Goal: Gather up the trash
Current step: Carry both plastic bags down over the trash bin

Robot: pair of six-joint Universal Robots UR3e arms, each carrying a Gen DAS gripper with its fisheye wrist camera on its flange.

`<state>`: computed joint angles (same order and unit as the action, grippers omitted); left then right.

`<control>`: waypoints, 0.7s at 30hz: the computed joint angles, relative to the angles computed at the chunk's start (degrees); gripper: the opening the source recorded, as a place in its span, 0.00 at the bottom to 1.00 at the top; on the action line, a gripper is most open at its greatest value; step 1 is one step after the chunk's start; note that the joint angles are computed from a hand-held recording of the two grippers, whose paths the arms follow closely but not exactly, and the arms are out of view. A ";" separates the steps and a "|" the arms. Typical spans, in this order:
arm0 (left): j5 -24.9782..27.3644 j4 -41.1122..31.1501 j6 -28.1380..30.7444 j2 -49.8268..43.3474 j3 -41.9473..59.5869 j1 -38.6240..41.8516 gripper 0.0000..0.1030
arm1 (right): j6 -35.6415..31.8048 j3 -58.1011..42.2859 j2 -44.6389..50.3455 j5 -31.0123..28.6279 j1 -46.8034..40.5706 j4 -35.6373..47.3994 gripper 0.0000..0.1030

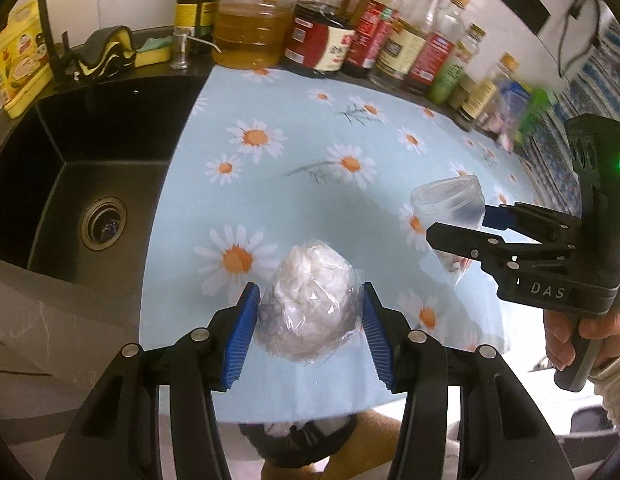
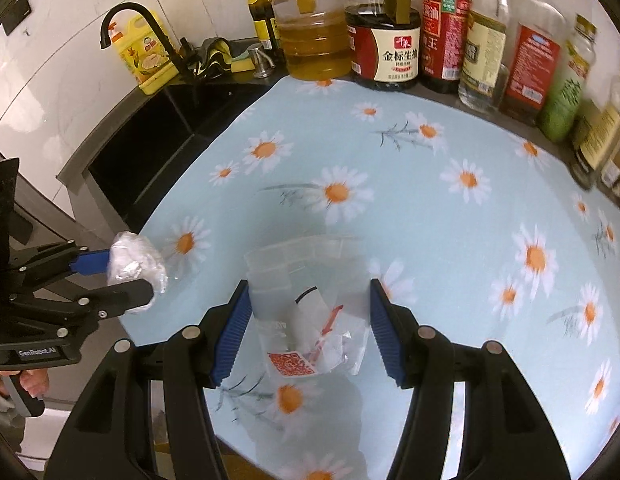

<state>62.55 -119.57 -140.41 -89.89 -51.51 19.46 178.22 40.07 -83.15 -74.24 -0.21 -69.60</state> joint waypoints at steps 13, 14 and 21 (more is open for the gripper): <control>-1.13 -15.69 18.13 9.63 -4.78 8.82 0.48 | 14.66 9.73 -11.10 -5.11 10.90 -2.36 0.57; -1.01 -16.73 19.29 10.27 -5.09 9.54 0.48 | 15.37 10.21 -11.63 -5.39 11.54 -2.39 0.57; -0.14 -27.69 30.43 15.92 -6.43 17.93 0.48 | 24.18 16.40 -16.34 -8.44 19.38 -4.55 0.57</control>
<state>62.41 -147.27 -109.98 -73.97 -57.93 37.39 202.40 56.47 -99.49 -82.67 19.17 -74.15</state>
